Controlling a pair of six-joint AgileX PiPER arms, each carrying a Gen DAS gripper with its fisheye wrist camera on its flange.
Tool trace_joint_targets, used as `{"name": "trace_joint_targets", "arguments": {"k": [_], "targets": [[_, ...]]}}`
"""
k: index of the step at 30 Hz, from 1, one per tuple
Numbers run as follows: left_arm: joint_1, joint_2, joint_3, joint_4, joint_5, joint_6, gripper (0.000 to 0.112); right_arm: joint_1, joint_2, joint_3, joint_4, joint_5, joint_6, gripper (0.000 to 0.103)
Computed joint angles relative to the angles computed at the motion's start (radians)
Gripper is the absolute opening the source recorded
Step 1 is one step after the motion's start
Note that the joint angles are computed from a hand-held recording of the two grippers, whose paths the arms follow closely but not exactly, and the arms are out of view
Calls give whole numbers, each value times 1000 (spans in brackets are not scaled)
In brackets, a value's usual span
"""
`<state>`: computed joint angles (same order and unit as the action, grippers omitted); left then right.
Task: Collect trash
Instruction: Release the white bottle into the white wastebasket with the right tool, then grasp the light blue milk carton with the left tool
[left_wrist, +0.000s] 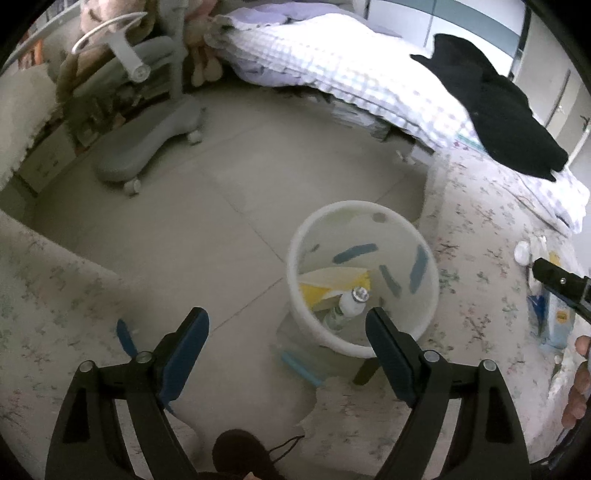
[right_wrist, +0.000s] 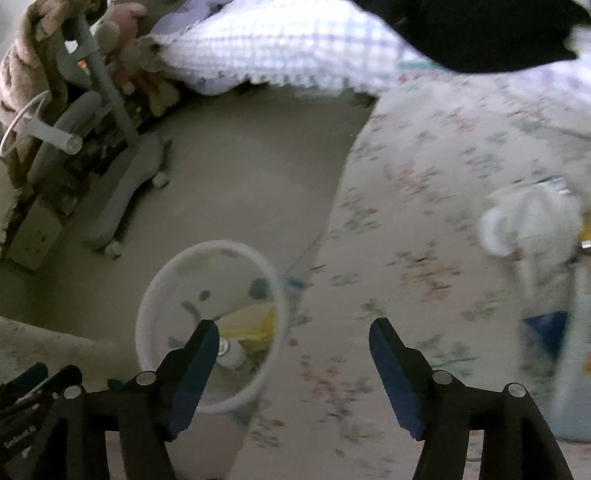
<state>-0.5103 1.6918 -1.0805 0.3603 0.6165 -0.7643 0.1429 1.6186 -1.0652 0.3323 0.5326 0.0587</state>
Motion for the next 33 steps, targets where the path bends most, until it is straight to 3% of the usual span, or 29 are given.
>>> {"name": "trace_joint_targets", "arguments": {"k": [10, 20, 27, 33], "targets": [[-127, 59, -116, 2, 48, -24, 89, -226, -130, 97, -1, 51, -142, 78], [-220, 160, -283, -59, 86, -7, 89, -582, -146, 119, 72, 122, -405, 78], [-290, 285, -466, -208, 122, 124, 89, -820, -106, 93, 146, 183, -568, 79], [-349, 415, -654, -330, 176, 212, 89, -941, -73, 85, 132, 230, -617, 79]]}}
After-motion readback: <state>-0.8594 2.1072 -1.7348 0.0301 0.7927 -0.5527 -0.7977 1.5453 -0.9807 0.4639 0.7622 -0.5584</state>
